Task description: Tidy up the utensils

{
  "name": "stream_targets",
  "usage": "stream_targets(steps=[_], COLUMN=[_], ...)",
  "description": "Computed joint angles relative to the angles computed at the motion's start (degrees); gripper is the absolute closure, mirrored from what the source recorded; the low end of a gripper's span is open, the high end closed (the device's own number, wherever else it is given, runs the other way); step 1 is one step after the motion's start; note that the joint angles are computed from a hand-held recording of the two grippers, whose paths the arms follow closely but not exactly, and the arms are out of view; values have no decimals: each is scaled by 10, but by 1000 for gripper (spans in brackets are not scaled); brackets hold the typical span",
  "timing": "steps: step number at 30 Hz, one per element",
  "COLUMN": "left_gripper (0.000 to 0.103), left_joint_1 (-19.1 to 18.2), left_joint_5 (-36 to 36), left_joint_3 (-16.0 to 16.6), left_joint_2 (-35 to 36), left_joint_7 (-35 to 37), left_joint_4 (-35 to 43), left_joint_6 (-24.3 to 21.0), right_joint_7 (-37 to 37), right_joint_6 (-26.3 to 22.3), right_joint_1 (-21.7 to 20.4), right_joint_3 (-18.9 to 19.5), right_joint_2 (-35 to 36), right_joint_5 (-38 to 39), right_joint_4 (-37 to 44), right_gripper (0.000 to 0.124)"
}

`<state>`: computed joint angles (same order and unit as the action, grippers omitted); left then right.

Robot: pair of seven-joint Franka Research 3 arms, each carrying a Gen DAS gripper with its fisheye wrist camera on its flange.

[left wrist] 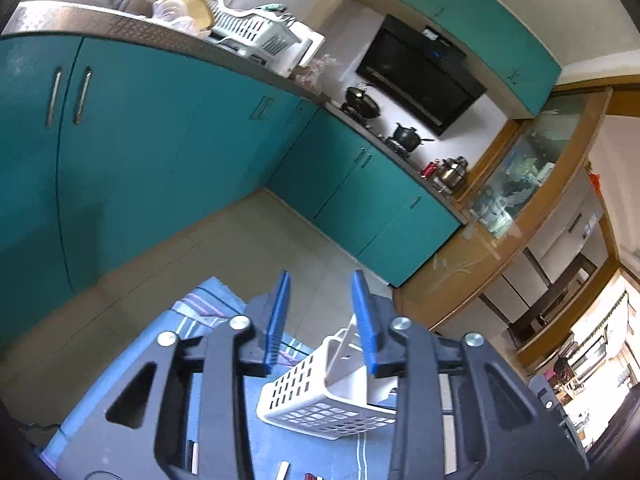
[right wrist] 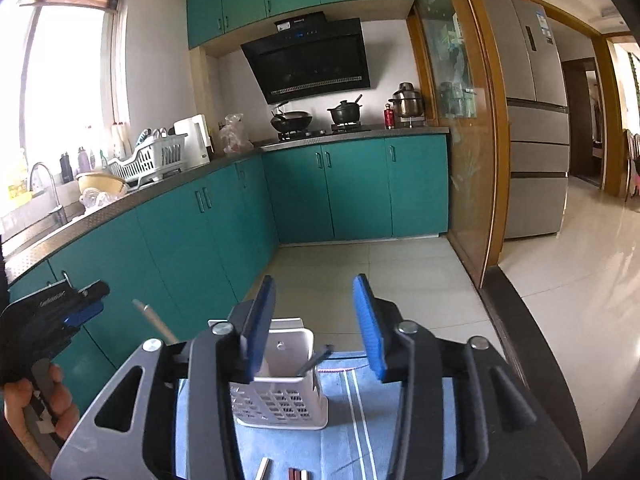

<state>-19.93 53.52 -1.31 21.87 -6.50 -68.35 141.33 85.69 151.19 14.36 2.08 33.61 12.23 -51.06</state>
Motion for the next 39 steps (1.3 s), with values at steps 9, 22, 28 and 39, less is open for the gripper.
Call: stream_targets(steps=[9, 22, 28, 39], left_gripper=[60, 76, 75, 101], left_joint_1=[10, 42, 30, 27], left_joint_5=[-63, -276, -280, -297], left_joint_3=[-42, -100, -95, -98], left_joint_2=[-53, -82, -61, -72], left_joint_7=[131, 343, 347, 371], left_joint_4=[-90, -281, -268, -288], left_joint_6=[-44, -42, -46, 22], right_joint_7=[-77, -80, -36, -72], right_joint_6=[51, -172, -126, -117], right_joint_1=[-34, 8, 44, -21], right_joint_3=[21, 9, -6, 14], right_joint_2=[-179, -154, -168, -222], right_joint_5=[71, 28, -76, 92], right_joint_4=[-314, -377, -409, -463], right_gripper=[80, 79, 92, 106])
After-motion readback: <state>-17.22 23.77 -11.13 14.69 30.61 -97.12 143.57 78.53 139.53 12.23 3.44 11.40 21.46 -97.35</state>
